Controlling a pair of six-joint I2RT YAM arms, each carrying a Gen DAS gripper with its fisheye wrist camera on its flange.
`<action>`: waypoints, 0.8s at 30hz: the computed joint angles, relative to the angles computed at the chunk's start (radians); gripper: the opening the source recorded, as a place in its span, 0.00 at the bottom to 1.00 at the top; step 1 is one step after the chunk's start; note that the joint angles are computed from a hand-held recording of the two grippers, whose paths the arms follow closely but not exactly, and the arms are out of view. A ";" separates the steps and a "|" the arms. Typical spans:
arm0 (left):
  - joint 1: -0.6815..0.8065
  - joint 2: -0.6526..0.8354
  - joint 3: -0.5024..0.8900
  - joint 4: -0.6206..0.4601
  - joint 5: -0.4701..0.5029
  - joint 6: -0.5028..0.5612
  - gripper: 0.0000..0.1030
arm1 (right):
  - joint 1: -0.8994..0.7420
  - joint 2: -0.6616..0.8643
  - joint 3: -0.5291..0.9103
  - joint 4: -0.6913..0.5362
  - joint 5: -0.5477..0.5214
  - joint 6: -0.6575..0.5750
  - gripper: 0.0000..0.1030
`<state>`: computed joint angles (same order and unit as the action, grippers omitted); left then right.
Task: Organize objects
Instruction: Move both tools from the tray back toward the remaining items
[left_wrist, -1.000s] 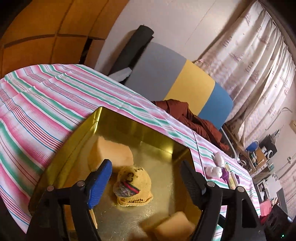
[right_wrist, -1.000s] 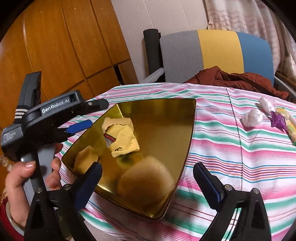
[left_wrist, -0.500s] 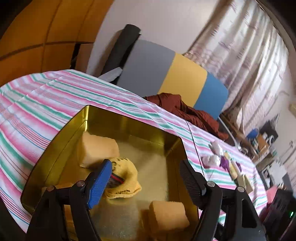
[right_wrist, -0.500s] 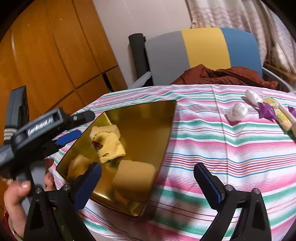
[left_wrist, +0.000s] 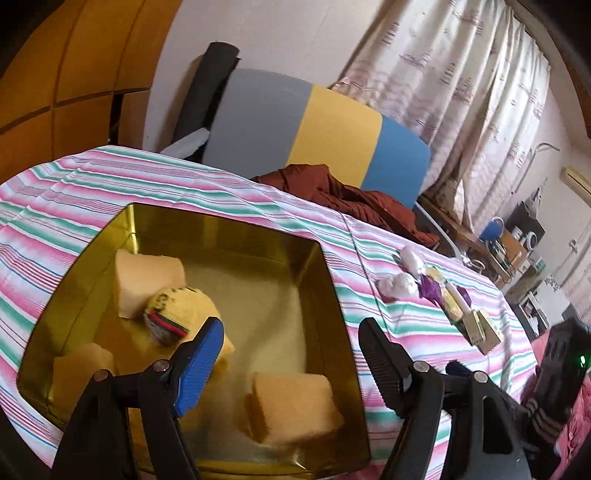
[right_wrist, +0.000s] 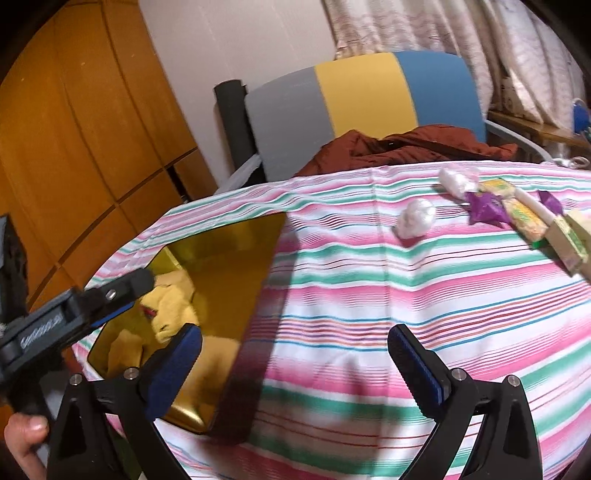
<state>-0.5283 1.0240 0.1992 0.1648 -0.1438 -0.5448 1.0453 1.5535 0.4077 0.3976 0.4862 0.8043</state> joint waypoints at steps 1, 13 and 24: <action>-0.022 0.007 0.005 0.001 -0.008 0.002 0.75 | -0.011 -0.013 -0.011 -0.004 0.003 0.002 0.98; -0.352 0.173 0.092 0.026 -0.134 -0.016 0.75 | -0.285 -0.214 -0.213 -0.090 -0.016 -0.044 1.00; -0.512 0.463 0.242 0.064 -0.094 -0.062 0.75 | -0.888 -0.064 -0.316 0.174 -0.269 -0.424 1.00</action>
<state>-1.0399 1.4873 0.4410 0.2293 -0.2381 -0.6072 0.1575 1.4893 0.0914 0.5718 0.2171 0.3802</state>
